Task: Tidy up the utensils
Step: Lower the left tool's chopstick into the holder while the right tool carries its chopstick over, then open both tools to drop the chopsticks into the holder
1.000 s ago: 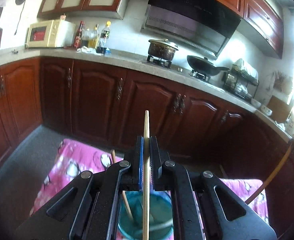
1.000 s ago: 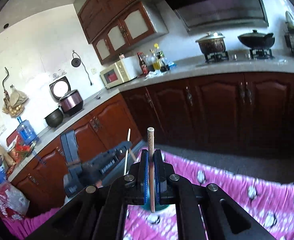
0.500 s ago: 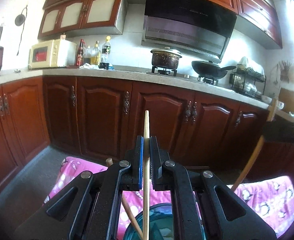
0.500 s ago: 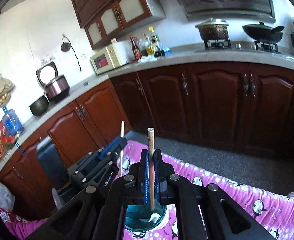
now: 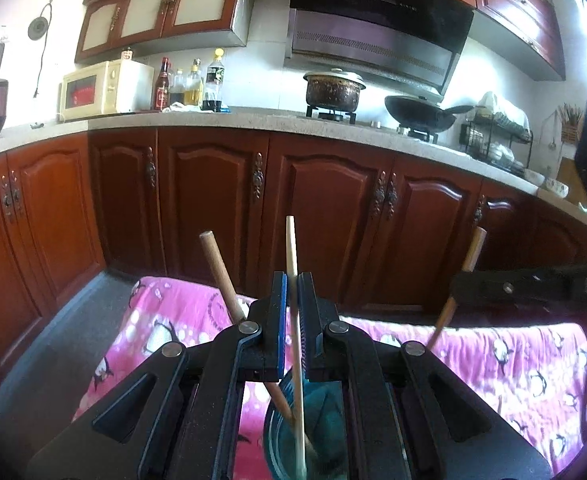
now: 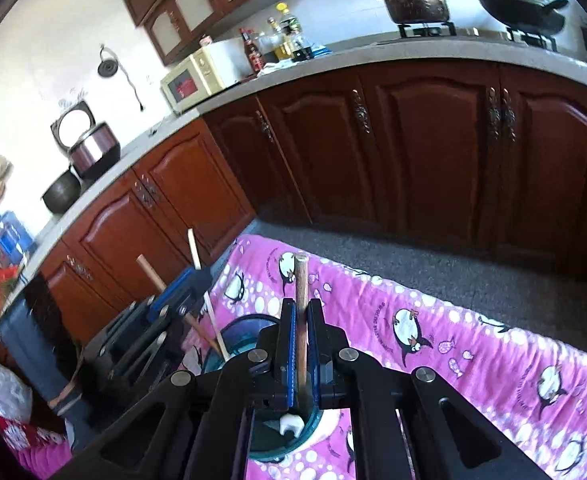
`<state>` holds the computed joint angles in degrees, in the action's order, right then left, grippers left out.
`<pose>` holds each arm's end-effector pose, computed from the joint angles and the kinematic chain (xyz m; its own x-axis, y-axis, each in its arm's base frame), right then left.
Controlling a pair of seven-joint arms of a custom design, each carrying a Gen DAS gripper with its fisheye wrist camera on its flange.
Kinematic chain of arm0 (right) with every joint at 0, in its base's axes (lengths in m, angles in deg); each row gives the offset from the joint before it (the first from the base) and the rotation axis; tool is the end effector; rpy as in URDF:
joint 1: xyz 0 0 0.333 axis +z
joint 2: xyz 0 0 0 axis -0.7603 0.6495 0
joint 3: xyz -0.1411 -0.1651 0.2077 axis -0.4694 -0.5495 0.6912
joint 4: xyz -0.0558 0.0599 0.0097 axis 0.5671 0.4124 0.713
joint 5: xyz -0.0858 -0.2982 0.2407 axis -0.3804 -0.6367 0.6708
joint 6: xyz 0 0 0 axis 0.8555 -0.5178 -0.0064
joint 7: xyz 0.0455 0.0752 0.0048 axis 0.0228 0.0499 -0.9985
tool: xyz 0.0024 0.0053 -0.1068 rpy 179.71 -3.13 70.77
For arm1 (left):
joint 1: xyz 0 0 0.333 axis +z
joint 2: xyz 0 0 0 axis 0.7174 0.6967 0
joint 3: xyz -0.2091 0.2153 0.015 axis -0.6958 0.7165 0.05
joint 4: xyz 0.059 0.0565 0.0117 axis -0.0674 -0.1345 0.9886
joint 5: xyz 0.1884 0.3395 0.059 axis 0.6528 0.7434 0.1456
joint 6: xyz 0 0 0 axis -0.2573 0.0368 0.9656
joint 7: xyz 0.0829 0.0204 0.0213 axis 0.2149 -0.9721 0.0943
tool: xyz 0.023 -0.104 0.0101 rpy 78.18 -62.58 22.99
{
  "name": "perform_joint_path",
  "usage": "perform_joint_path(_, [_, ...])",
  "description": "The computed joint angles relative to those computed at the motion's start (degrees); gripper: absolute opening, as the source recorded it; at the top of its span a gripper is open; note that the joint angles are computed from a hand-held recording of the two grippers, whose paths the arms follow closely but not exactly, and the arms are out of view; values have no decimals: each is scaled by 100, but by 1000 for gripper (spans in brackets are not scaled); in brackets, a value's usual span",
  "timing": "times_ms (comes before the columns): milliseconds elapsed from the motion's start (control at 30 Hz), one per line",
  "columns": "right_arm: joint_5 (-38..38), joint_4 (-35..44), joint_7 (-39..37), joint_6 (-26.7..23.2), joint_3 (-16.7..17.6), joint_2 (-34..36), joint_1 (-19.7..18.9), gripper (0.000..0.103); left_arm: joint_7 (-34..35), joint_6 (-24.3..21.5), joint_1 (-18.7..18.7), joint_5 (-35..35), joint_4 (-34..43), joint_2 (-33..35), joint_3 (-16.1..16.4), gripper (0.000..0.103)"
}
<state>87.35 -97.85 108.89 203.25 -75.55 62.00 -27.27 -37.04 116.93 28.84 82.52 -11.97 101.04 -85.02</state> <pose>0.6215 0.3009 0.5744 0.3057 -0.8943 -0.3268 -0.6839 0.0326 -0.7288 0.5978 -0.2876 0.5293 -0.1606 -0.9785 0.1295 -0.4205 -0.0509 -0.9059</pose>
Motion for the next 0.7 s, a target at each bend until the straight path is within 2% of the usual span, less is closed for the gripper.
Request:
perform_joint_path(100, [307, -39, 5, -27, 64, -12, -94, 11, 184, 25, 53, -208, -191, -125, -76, 4])
perform_joint_path(167, [498, -235, -9, 83, 100, -139, -141, 28, 151, 64, 61, -203, -299, -220, -75, 4])
perform_joint_path(233, [544, -462, 15, 244, 92, -294, -133, 34, 201, 125, 103, -255, -411, -323, -113, 5])
perform_joint_path(567, [473, -1476, 271, 599, 95, -1010, -55, 35, 921, 46, 264, -955, -973, -873, -465, 41])
perform_joint_path(700, [-78, -1830, 787, 696, 61, -1267, 23, 39, 1468, -237, 309, -1456, -1164, -1077, -668, 45])
